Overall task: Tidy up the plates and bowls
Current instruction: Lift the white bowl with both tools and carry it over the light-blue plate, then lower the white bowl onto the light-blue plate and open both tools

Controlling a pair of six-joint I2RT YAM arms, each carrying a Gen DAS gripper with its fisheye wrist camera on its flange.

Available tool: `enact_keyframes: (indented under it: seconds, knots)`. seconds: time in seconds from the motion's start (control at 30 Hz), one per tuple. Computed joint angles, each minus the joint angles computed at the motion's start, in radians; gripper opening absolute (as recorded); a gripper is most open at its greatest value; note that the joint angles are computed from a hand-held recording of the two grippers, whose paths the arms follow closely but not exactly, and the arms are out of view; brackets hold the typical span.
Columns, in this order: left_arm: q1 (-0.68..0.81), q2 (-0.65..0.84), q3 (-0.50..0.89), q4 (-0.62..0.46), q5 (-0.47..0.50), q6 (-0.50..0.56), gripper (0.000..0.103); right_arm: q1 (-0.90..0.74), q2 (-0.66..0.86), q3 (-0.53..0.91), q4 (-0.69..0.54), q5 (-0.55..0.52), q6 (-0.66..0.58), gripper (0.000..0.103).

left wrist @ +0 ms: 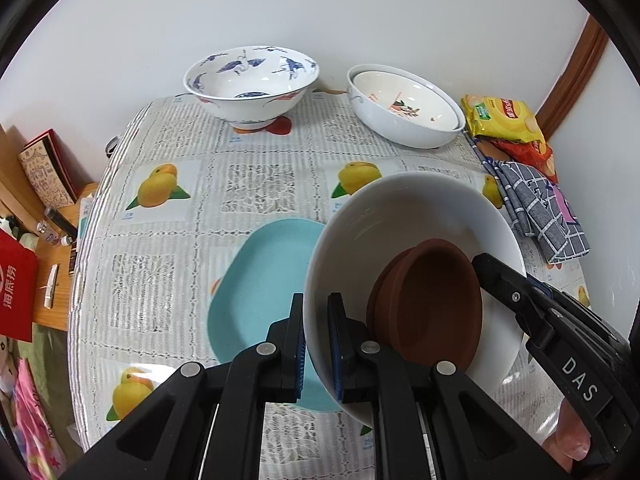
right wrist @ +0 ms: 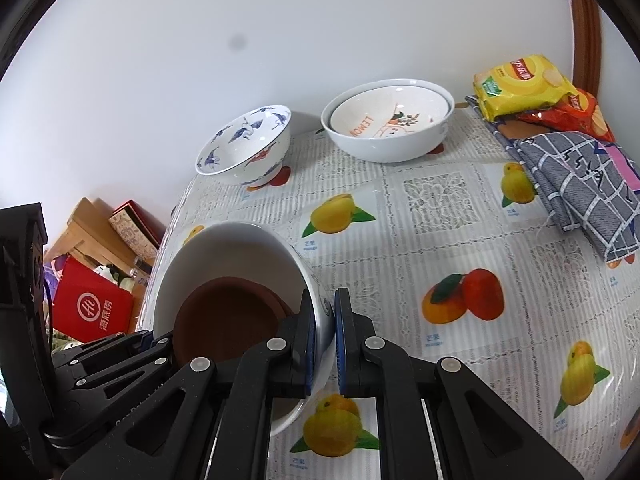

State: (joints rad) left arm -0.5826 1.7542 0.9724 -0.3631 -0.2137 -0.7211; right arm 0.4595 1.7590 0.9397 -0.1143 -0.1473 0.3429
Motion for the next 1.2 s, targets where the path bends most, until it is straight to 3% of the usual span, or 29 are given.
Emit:
enact_keyframes:
  seconds: [0.73,1.2]
  knots:
    - [0.135,0.112,-0.11,0.176,0.098,0.04,0.011,0.082,0.261,0.159,0.005,-0.003,0.002,0.009]
    - [0.13,0.144,-0.067,0.159,0.066,0.053,0.012,0.075,0.316,0.207,-0.005,-0.016,-0.044,0.01]
